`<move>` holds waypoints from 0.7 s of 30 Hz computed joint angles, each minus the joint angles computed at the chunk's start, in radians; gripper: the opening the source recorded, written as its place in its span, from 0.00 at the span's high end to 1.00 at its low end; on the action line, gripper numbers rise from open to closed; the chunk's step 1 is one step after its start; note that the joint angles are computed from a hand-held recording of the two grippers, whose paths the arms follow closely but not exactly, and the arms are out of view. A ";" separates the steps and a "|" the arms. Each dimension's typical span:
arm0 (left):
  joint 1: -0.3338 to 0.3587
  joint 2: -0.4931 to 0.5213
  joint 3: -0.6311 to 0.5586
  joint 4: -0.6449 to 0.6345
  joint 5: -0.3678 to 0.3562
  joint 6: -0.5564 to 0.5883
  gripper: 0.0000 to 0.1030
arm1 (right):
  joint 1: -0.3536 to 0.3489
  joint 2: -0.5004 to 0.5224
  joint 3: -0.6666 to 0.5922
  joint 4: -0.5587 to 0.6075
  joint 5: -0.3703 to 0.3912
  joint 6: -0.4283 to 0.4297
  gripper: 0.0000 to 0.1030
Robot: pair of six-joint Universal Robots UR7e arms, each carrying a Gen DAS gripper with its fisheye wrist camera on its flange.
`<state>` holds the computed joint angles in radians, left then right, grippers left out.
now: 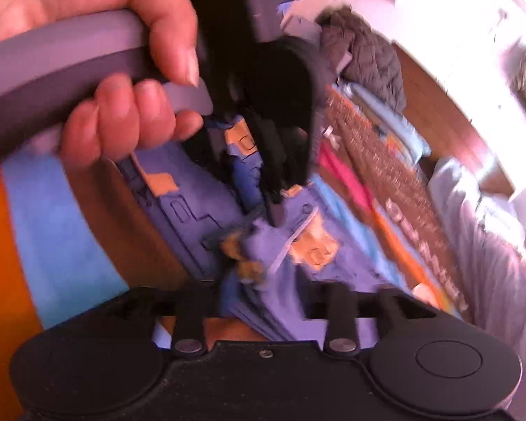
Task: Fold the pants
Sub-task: 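Lift the folded edge with both grippers and fold it over the pants, then open both grippers and release the folded pants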
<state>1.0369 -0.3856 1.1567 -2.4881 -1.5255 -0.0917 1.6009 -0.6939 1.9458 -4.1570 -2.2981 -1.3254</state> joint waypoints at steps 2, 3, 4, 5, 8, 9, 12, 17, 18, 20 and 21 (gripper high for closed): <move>-0.017 -0.024 0.080 -0.171 0.045 0.031 0.54 | -0.012 -0.051 0.064 -0.053 0.031 0.003 0.34; -0.026 -0.029 0.108 -0.241 0.057 0.059 0.52 | -0.024 -0.083 0.091 -0.075 0.041 0.019 0.34; -0.031 -0.028 0.123 -0.294 0.050 0.078 0.48 | -0.036 -0.107 0.102 -0.091 0.038 0.030 0.33; -0.034 -0.026 0.133 -0.335 0.033 0.079 0.46 | -0.052 -0.129 0.101 -0.103 0.031 0.041 0.32; -0.028 0.000 0.133 -0.413 -0.077 0.049 0.42 | -0.103 -0.174 0.045 -0.100 0.014 0.084 0.28; -0.028 0.012 0.123 -0.409 -0.112 0.052 0.40 | -0.124 -0.184 0.017 -0.091 0.020 0.106 0.26; -0.041 0.043 0.115 -0.403 -0.115 0.116 0.36 | -0.217 -0.282 0.048 0.080 0.209 0.306 0.09; -0.071 0.095 0.101 -0.390 0.079 0.176 0.47 | -0.296 -0.294 0.025 0.190 0.368 0.304 0.07; -0.071 0.101 0.108 -0.419 0.080 0.186 0.47 | -0.301 -0.281 0.007 0.202 0.351 0.272 0.07; -0.082 0.101 0.116 -0.431 0.101 0.185 0.47 | -0.303 -0.246 -0.027 0.192 0.278 0.209 0.07; -0.088 0.102 0.119 -0.437 0.115 0.186 0.47 | -0.310 -0.232 -0.043 0.176 0.258 0.190 0.03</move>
